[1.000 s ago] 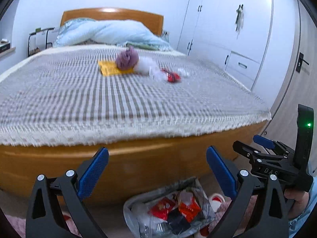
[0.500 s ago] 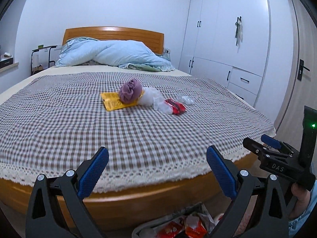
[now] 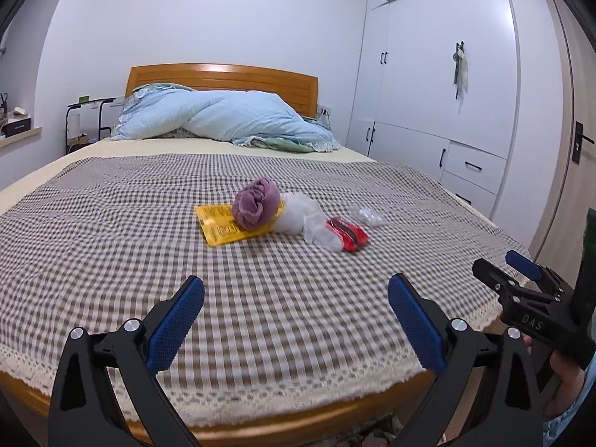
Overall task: Collect trash
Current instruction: 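Raise both open tools out of the bin toward the trash on the bed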
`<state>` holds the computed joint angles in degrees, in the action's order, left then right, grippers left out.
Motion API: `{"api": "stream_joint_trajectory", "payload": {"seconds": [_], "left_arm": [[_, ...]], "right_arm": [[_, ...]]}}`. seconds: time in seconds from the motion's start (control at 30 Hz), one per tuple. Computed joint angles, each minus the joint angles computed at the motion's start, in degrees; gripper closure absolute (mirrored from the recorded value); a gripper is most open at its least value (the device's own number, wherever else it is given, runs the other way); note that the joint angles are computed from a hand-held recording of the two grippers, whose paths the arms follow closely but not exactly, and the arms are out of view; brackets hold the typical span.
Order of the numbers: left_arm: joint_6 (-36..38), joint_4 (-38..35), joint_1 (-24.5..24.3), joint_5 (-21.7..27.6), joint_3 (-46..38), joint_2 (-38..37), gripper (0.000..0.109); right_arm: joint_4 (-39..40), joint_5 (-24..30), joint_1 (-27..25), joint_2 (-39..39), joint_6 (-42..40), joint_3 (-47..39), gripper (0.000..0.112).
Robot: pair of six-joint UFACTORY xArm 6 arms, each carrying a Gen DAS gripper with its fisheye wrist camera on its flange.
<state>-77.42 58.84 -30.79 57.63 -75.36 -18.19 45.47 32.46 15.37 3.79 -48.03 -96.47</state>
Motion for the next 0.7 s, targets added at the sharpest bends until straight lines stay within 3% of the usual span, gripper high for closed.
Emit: {"api": "stream_joint_trajectory", "payload": {"seconds": [0.33, 0.4, 0.7], "left_arm": [[1.6, 0.0, 4.6, -3.1, -2.2, 2.2, 0.013], [1.9, -0.3, 5.6, -4.0, -2.6, 2.6, 0.013], [2.6, -3.3, 9.8, -7.6, -3.5, 4.0, 0.013]], "right_arm": [[-0.5, -2.8, 2.4, 4.5, -2.4, -5.7, 0.022], [-2.3, -1.7, 2.6, 6.2, -0.7, -8.2, 0.017], [-6.8, 2.1, 3.1, 13.4, 5.5, -18.7, 0.017]]}}
